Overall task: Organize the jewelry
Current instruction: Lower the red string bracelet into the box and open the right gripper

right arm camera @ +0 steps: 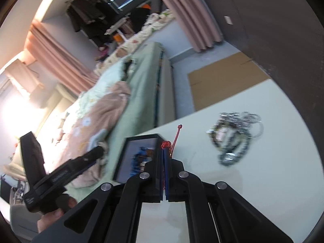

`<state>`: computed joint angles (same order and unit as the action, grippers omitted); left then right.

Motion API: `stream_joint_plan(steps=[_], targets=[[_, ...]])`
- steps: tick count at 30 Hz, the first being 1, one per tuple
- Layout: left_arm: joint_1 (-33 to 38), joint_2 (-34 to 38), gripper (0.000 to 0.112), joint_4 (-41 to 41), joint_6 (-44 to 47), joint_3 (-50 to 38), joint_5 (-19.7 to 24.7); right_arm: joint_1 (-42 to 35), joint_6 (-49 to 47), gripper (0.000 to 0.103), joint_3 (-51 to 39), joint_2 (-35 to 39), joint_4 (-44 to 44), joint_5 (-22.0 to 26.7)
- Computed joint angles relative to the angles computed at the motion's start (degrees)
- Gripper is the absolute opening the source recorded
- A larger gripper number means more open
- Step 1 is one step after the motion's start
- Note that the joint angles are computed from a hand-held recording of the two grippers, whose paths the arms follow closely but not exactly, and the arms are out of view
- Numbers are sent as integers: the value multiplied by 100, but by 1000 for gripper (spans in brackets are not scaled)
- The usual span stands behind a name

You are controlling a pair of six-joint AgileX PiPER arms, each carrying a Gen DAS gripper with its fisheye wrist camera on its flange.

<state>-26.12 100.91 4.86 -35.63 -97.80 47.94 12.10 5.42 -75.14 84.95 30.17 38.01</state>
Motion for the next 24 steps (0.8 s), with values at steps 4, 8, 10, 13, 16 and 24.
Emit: stream_joint_plan(steps=[4, 8, 10, 13, 16, 24], targets=[[97, -84, 74, 113, -132, 39, 64, 285, -97, 1, -132, 82, 132, -235], [181, -144, 79, 191, -195, 76, 106, 505, -337, 1, -277, 227, 473, -443], [258, -192, 83, 152, -146, 113, 112, 558, -521, 1, -421, 390, 726, -468], [381, -296, 89, 147, -96, 191, 88, 676, -778, 3, -581, 648, 1009, -607], [409, -339, 92, 253, -178, 253, 89, 666, -657, 16, -894, 973, 923, -290], [378, -320, 92, 228, -278, 241, 66, 299, -292, 71, -311, 454, 516, -386]])
